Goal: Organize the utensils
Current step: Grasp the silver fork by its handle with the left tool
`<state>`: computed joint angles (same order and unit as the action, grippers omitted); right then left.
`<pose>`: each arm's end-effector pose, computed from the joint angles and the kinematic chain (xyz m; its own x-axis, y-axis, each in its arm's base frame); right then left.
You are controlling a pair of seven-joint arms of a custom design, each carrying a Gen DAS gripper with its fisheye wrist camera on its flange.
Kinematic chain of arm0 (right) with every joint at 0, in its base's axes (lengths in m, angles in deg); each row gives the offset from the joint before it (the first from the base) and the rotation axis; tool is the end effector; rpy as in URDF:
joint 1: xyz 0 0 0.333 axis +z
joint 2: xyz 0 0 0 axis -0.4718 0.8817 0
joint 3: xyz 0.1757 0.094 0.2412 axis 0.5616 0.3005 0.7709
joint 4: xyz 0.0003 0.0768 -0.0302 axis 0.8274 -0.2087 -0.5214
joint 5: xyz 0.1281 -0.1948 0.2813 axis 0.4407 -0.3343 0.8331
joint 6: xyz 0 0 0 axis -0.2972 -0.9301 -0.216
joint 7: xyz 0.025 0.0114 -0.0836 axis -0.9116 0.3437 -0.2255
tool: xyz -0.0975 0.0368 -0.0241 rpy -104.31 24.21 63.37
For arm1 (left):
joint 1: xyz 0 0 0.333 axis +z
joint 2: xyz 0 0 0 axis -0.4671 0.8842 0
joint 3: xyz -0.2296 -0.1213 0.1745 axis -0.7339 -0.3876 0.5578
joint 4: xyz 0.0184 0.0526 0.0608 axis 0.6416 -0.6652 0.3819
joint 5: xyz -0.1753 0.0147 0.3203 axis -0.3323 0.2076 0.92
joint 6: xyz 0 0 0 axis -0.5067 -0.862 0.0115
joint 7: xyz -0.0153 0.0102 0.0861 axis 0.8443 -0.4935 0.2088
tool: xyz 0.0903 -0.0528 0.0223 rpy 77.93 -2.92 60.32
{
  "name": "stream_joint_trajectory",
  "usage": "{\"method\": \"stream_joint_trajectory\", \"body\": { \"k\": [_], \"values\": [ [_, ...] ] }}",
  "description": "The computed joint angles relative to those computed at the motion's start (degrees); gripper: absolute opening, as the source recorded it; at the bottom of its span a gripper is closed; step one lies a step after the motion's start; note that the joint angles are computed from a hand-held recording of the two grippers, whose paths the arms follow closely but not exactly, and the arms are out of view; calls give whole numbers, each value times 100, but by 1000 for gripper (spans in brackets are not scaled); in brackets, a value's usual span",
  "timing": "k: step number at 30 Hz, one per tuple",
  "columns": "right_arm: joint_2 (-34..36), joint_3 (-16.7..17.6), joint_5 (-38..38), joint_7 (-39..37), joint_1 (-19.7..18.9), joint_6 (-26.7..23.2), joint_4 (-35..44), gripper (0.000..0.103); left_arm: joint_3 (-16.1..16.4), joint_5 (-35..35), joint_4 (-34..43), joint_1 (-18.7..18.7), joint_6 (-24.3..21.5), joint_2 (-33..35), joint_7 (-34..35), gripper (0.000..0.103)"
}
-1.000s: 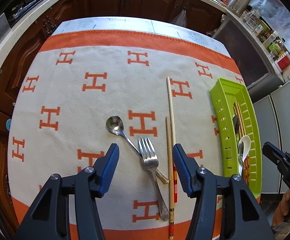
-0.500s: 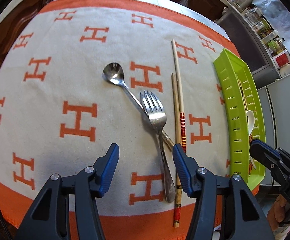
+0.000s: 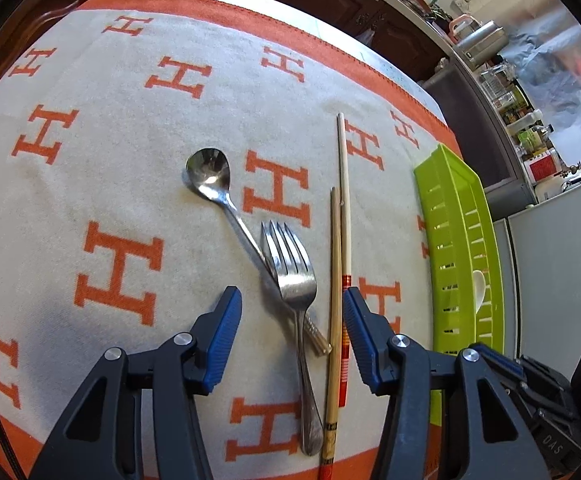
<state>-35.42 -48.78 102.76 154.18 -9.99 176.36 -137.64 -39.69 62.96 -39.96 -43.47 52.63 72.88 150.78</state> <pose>0.5428 0.2500 0.5800 0.1446 -0.9209 -0.3619 -0.9312 -0.0029 -0.3646 0.5907 -0.2964 0.5519 0.0126 -0.9014 0.4328 -0.9475 -0.1491 -0.2830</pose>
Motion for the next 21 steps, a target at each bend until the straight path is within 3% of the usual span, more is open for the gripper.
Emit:
{"method": "stream_joint_trajectory", "body": {
  "k": [3, 4, 5, 15, 21],
  "values": [
    [-6, -1, -11, 9, -3, 8, -37, 12, 54, 274, 172, -110, 7, 139, -148, 36],
    [-1, 0, -39, 14, 1, 9, -42, 12, 75, 356, 230, -145, -21, 185, -230, 22],
    [1, 2, -66, 29, 6, 5, -43, 12, 70, 354, 256, -139, -40, 205, -234, 18],
    [80, 19, -118, 54, 16, -7, -11, 12, 40, 503, 13, -201, 290, 59, -201, 17],
    [103, 34, -59, 26, 14, 37, -27, 12, -53, 551, 245, -275, 178, 172, 135, 17]
  ]
}}
